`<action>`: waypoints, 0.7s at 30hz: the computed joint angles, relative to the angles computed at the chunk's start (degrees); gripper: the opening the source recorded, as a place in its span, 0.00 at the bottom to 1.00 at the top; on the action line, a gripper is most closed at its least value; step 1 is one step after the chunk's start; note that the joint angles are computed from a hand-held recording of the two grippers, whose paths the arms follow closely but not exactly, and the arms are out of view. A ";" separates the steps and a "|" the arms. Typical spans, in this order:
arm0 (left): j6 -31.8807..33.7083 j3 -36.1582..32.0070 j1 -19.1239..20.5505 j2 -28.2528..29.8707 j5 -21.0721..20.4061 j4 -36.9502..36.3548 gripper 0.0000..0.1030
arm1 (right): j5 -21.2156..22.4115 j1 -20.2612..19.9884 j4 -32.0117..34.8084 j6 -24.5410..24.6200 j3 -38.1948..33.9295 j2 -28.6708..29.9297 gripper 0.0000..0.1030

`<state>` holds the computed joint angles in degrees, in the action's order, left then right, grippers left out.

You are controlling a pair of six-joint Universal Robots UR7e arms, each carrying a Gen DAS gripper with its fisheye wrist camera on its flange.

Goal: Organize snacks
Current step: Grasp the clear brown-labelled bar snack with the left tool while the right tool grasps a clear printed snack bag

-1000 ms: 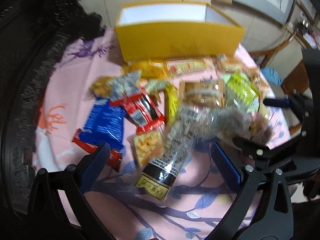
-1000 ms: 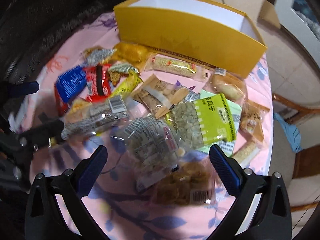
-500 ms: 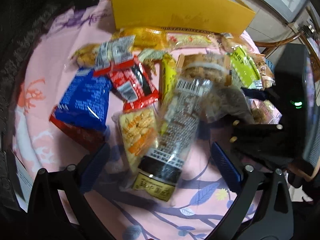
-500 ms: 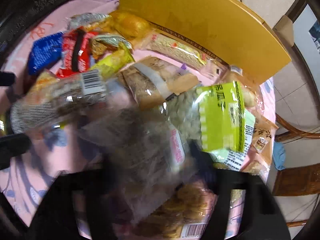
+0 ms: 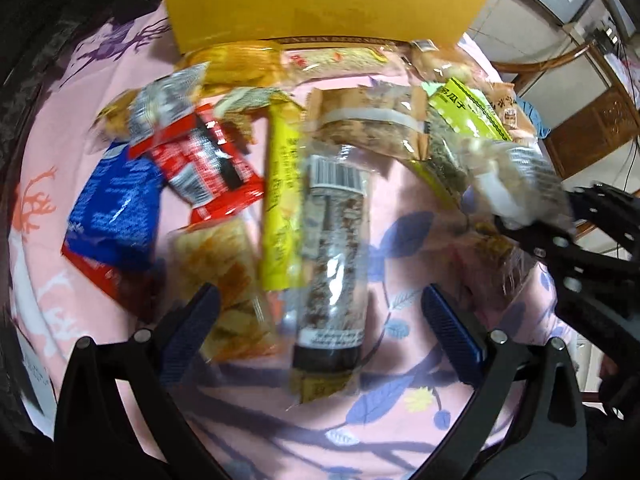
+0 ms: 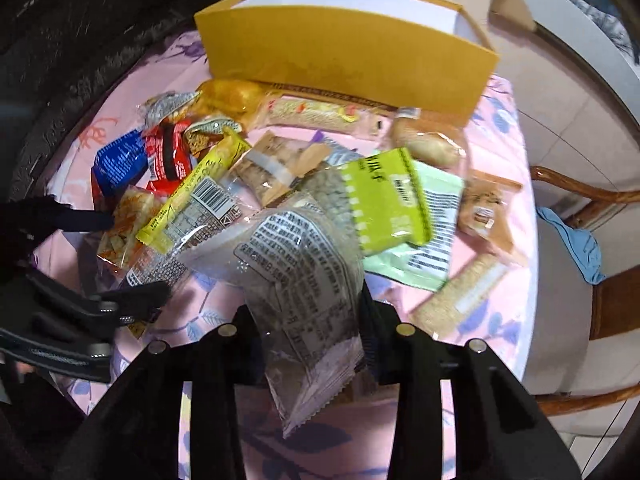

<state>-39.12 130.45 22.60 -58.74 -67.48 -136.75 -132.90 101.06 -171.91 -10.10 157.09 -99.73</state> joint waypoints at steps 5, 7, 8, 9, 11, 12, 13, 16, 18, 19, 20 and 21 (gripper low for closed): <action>2.27 -0.78 -4.12 5.00 3.65 0.95 0.97 | -1.02 1.35 2.67 3.55 0.37 -2.34 0.37; 0.60 -0.69 -6.36 5.95 6.39 3.15 0.81 | -0.84 1.69 3.82 4.41 0.43 -3.67 0.38; -0.19 -0.77 -7.26 6.51 7.29 4.14 0.79 | -0.93 1.98 3.87 4.66 0.45 -3.95 0.38; -0.58 -0.88 -7.96 6.80 7.55 4.89 0.75 | -1.09 2.40 4.09 4.95 0.44 -4.46 0.38; -0.28 -0.58 -9.49 6.90 7.76 4.50 0.69 | -1.49 3.29 5.11 5.48 0.21 -5.83 0.38; 1.01 -0.29 -10.06 6.86 7.01 3.02 0.68 | -1.95 3.73 5.70 5.76 0.02 -6.38 0.38; 1.85 -0.28 -10.07 7.13 6.16 2.23 0.68 | -2.24 3.99 5.82 5.95 -0.11 -6.49 0.38; 1.75 -1.08 -7.04 8.74 1.76 2.37 0.59 | -2.89 4.27 7.39 6.57 -0.43 -8.13 0.38; 0.43 0.06 -5.25 8.11 1.88 -1.30 0.63 | -3.20 4.20 7.82 6.51 -0.53 -8.86 0.38; 0.58 0.34 -4.27 8.13 1.69 -3.14 0.62 | -3.21 4.02 8.15 6.37 -0.53 -9.41 0.38; 1.05 0.42 -3.98 8.48 2.24 -4.43 0.62 | -3.24 3.80 8.34 6.40 -0.58 -9.56 0.38; 1.59 0.54 -3.85 8.79 2.61 -5.42 0.61 | -3.16 3.59 8.51 6.38 -0.62 -9.70 0.38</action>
